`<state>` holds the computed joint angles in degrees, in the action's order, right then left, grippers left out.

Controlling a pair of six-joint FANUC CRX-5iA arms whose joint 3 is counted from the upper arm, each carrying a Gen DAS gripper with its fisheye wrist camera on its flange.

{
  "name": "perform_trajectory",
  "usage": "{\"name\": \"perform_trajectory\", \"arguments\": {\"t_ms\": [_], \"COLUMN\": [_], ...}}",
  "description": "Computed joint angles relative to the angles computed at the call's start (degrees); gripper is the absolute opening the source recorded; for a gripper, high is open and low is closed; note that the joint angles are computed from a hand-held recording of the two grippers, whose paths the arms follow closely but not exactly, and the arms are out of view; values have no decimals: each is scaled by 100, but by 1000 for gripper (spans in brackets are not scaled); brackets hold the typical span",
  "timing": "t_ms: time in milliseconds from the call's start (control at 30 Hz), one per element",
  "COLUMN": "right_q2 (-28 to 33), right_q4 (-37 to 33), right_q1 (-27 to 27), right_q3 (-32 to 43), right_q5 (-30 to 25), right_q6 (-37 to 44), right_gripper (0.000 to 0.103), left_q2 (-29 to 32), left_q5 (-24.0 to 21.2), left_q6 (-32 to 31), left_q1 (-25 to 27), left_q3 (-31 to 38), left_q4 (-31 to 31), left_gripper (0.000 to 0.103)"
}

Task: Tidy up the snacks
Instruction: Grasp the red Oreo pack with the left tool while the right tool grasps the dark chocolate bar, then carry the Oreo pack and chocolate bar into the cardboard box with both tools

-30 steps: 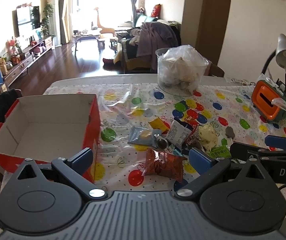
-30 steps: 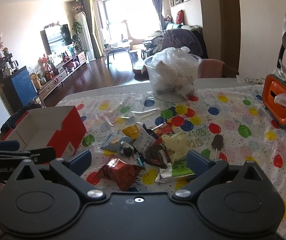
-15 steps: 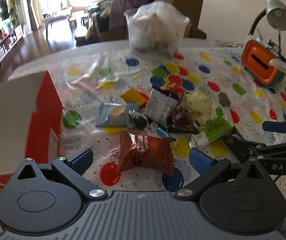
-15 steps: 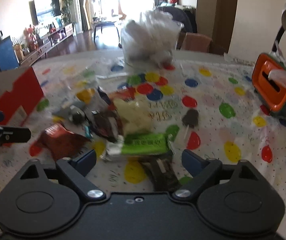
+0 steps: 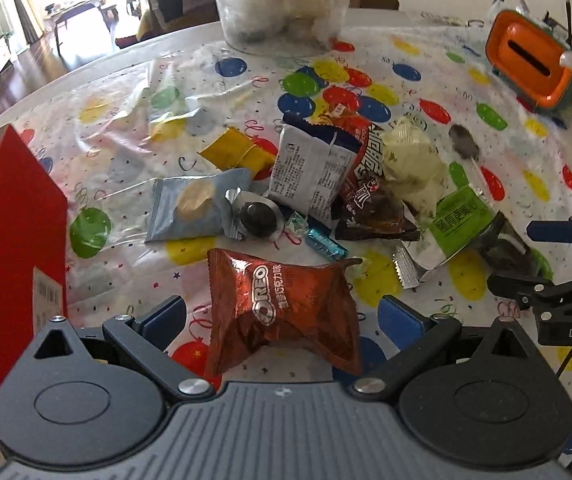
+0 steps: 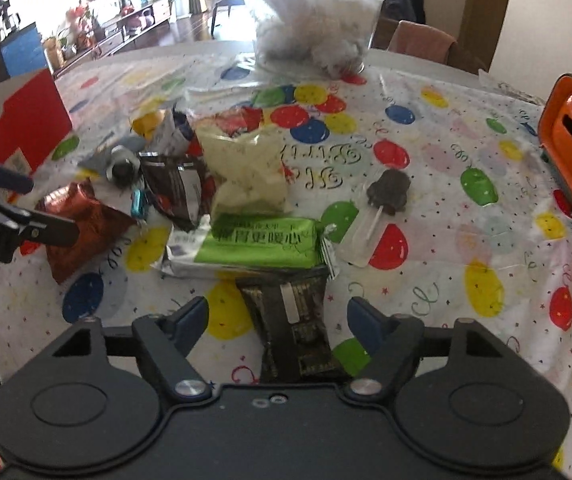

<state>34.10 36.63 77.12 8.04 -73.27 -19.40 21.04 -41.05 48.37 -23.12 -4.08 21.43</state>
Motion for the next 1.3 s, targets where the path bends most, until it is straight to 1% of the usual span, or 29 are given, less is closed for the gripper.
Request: {"name": "perform_trajectory", "arguments": {"t_ms": [100,200,267,367,500,567,633,733,833,933,1067,1300], "right_q2": [-69,-126,-160,-159,-124,-100,-89,-77,-72,-58,5,114], "right_q4": [-91,-138,-167,-168,-171,-167,-169,-165,-147,-153,-129,12], "right_q1": [-33,-58,-75,-80,-80,-74,-68,-46,-14,13,59,132], "right_q3": [-117,-216,-282,-301,-256,-226,-211,-175,-147,-89,67,433], "right_q5": [153,281,354,354,313,262,234,159,101,58,-89,-349], "right_q6": [20,-5,-63,-80,-70,-80,-108,-183,-293,-362,-389,-395], "right_gripper": [71,65,55,51,43,40,38,34,32,32,32,32], "left_q2": [124,248,327,382,469,433,397,327,264,218,127,-264], "left_q5": [-123,-184,-265,-272,-446,-382,-327,-238,-157,-123,-119,-15], "left_q6": [-12,192,347,395,477,466,427,371,272,217,203,-58], "left_q1": [-36,-101,-122,-122,-83,-94,-90,-84,-54,-21,46,226], "left_q3": [152,339,460,514,606,554,488,375,248,165,32,-378], "left_q4": [-128,-424,-559,-588,-490,-490,-432,-345,-209,-82,82,464], "left_gripper": [103,103,102,101,90,88,80,70,65,63,62,62]}}
